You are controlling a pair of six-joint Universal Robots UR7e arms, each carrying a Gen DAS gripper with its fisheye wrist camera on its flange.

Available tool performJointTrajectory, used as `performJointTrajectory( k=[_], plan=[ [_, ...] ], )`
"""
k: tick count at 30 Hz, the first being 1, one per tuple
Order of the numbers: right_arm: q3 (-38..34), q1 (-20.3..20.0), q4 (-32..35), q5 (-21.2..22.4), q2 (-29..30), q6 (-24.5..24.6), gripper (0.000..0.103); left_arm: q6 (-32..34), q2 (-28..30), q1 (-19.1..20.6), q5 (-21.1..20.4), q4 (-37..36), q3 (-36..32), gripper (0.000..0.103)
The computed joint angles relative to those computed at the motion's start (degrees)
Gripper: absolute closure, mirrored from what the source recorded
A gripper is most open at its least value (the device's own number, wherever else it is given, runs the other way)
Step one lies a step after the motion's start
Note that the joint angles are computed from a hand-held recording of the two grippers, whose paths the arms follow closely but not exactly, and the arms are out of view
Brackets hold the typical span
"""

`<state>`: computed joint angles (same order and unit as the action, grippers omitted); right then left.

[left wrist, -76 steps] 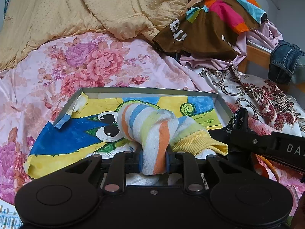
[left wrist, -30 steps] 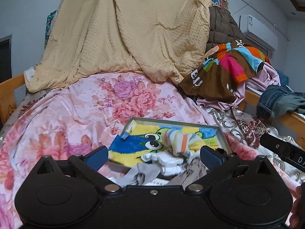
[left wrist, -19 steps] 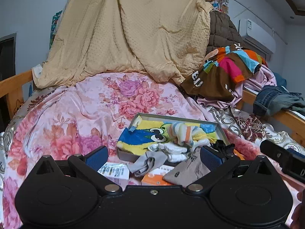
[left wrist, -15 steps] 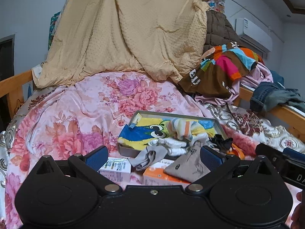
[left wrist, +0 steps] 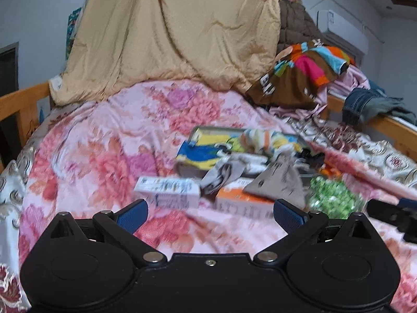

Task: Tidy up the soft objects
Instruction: 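Move both open tools back from the tray toward the remaining items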

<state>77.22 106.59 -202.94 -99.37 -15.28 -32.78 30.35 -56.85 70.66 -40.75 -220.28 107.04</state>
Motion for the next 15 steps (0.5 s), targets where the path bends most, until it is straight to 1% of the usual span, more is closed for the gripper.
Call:
performJointTrajectory(
  k=[9,15],
  plan=[
    [-1.6,0.6,3.0,-2.0,1.3,-2.9,0.0,-1.6,-0.4,1.1,0.6,1.1,1.5,0.001],
    [-3.1,0.8,4.5,-2.5,2.3,-3.6,0.0,-3.0,-0.9,1.8,-0.3,2.8,2.6,0.001]
  ],
)
